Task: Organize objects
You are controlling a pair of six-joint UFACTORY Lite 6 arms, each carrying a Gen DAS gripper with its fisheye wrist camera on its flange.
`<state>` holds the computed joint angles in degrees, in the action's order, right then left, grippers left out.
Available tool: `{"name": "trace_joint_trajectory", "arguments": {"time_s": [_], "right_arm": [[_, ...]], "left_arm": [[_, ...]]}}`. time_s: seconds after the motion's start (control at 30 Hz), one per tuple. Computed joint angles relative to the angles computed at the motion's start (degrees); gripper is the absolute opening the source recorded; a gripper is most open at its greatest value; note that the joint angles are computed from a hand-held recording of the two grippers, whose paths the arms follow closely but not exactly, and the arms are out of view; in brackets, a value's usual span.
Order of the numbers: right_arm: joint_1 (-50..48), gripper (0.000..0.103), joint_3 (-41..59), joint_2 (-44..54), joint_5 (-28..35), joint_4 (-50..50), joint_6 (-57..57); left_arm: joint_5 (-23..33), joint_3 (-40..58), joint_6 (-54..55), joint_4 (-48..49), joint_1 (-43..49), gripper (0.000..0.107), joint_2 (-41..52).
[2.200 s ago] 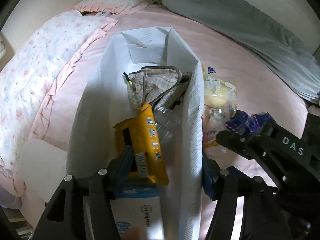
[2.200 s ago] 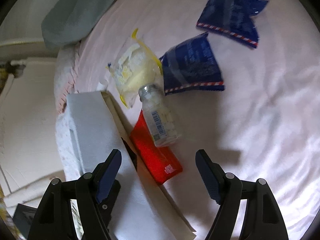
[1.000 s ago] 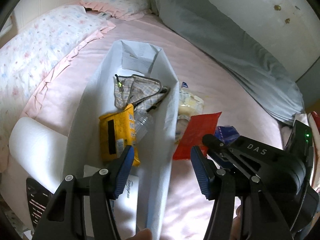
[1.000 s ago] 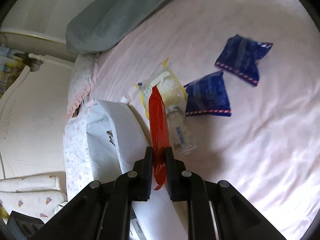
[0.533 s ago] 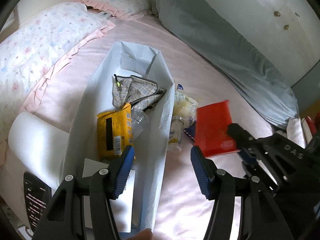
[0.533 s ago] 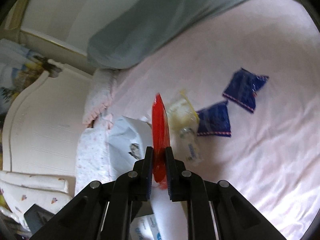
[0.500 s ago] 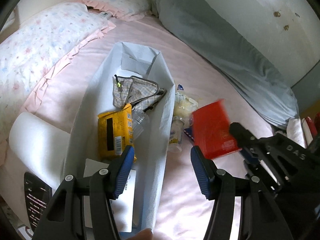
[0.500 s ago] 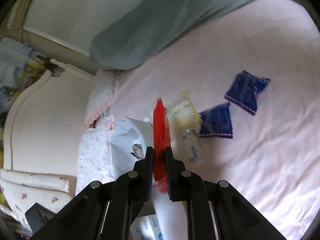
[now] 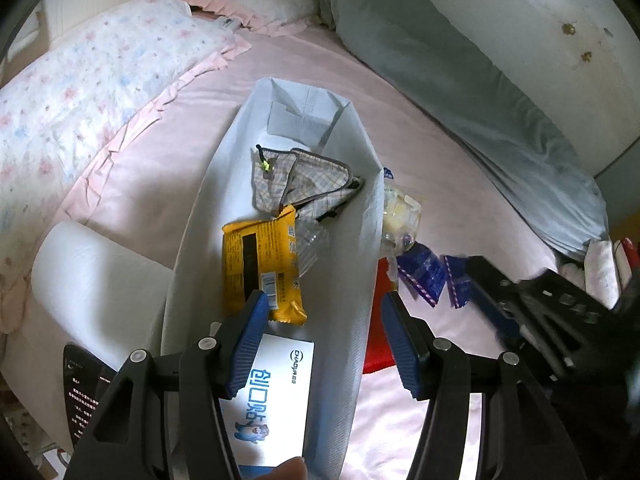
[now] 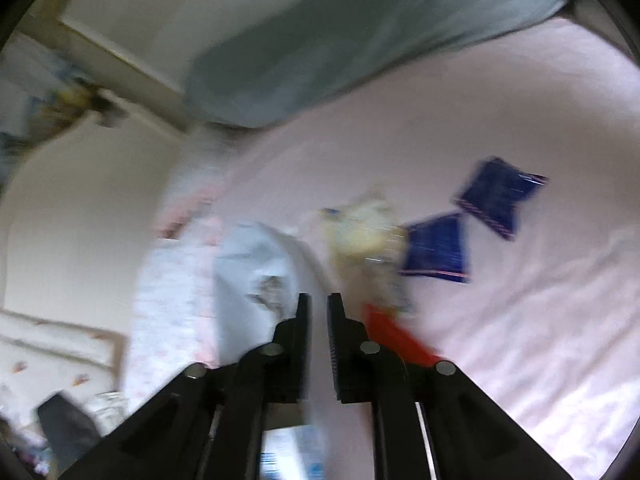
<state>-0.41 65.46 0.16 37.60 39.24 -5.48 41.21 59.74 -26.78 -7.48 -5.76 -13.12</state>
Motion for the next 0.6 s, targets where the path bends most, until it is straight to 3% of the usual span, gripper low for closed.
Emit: {"name": "trace_joint_trajectory", "arguments": {"time_s": [0.03, 0.1, 0.23, 0.37, 0.5, 0.6], "right_arm": [[0.5, 0.05, 0.46, 0.98, -0.22, -4.43, 4.3], [1.9, 0.058, 1.44, 3.88, -0.61, -12.49, 10.16], [3.82, 0.058, 1.97, 9.06, -0.94, -18.22, 13.28], [2.61, 0.058, 2.08, 14.63, 0.41, -7.65, 4.36], [5.41, 0.06, 3.14, 18.45, -2.23, -10.43, 5.67], [5.14, 0.065, 3.36, 21.26, -2.36, -8.54, 4.64]], "left_arm": [[0.12, 0.02, -0.06, 0.02, -0.18, 0.057, 0.16], [0.3, 0.39, -0.48, 0.31, -0.89, 0.057, 0.99], [0.19, 0.99, -2.19, 1.13, -2.91, 0.056, 2.18], [-0.12, 0.47, -3.92, 2.52, -4.49, 0.055, 1.74], [0.74, 0.33, -9.77, 8.52, -6.74, 0.055, 1.42], [0.13, -0.7, -9.8, 7.8, -6.54, 0.055, 0.4]]}}
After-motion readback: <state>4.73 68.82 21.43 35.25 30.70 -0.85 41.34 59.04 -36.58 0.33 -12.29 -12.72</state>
